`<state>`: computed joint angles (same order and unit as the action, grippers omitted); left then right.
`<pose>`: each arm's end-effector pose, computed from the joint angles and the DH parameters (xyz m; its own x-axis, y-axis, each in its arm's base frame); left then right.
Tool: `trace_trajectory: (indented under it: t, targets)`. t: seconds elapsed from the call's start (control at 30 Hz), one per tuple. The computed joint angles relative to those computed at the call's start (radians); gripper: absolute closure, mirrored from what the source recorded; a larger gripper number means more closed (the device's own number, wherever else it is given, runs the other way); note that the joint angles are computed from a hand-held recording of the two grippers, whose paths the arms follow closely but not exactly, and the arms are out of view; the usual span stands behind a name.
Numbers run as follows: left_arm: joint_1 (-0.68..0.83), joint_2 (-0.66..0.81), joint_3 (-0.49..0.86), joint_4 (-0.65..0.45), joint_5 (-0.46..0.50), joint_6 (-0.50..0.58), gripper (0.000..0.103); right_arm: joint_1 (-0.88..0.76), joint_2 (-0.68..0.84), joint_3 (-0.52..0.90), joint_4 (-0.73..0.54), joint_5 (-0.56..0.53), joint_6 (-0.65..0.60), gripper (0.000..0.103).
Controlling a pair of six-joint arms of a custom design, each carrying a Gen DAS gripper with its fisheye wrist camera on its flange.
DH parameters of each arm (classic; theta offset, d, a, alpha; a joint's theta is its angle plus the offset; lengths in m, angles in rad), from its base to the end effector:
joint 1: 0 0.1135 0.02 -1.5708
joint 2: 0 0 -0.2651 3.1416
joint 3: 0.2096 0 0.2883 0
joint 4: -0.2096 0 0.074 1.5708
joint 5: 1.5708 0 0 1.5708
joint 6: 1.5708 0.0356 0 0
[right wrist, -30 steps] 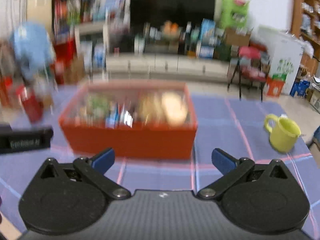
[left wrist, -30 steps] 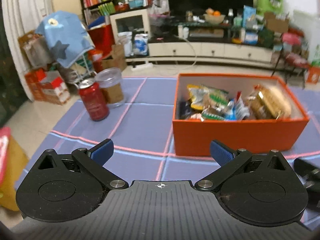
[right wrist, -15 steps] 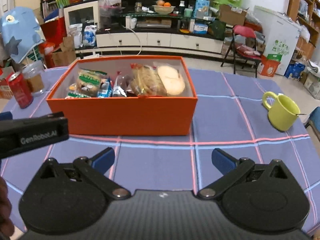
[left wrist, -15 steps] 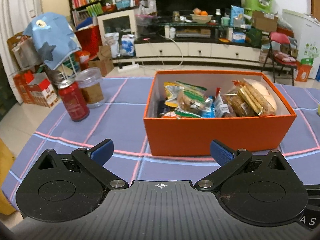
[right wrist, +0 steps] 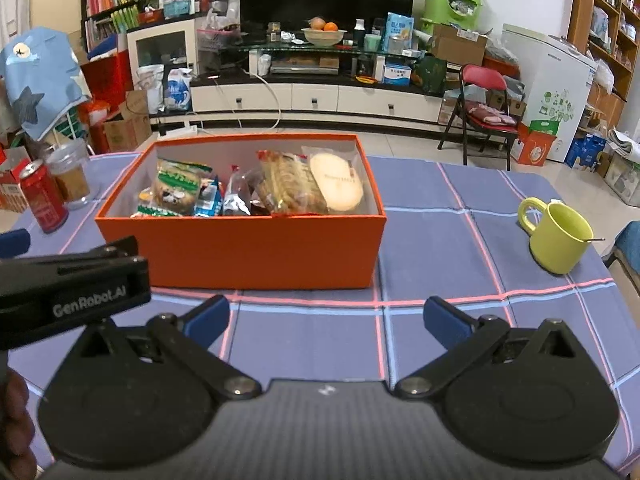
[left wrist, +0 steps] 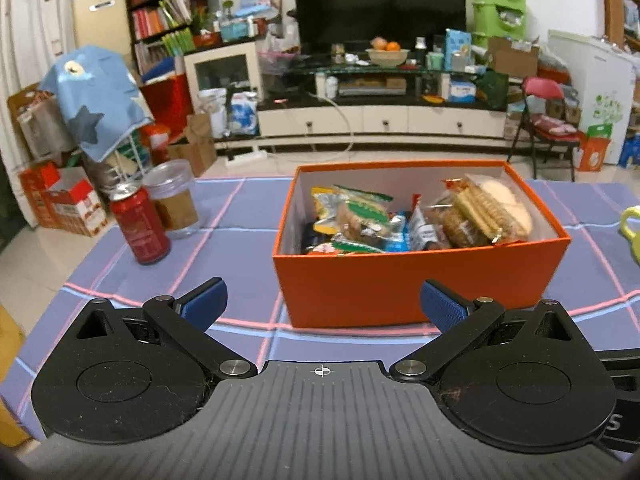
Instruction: Organize snacks
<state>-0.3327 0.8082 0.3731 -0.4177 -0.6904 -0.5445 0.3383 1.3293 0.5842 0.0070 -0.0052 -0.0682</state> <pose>0.1819 -0.0389 0.1643 -0.5342 -0.2379 -0.8112 -0.4920 0.8678 0.0695 0.2694 0.0950 0.1500 -0.6104 -0.2870 -0.7383 -0.3780 0.9246 -0.0469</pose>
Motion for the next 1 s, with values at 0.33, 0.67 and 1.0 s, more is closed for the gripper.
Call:
trace_trajectory:
  t: [0.33,0.67,1.0]
  targets:
    - [-0.007,0.008,0.011,-0.012,0.039,-0.016,0.010,0.019,0.004,-0.003,0.005,0.010,-0.009,0.001]
    - [-0.013,-0.008,0.016,-0.036,0.026,-0.030,0.011,0.031,0.004,-0.010,0.011,0.016,-0.011,0.001]
    - [-0.001,-0.025,0.029,-0.049,0.007,-0.050,0.011,0.034,0.010,-0.015,0.023,0.014,-0.012,0.001]
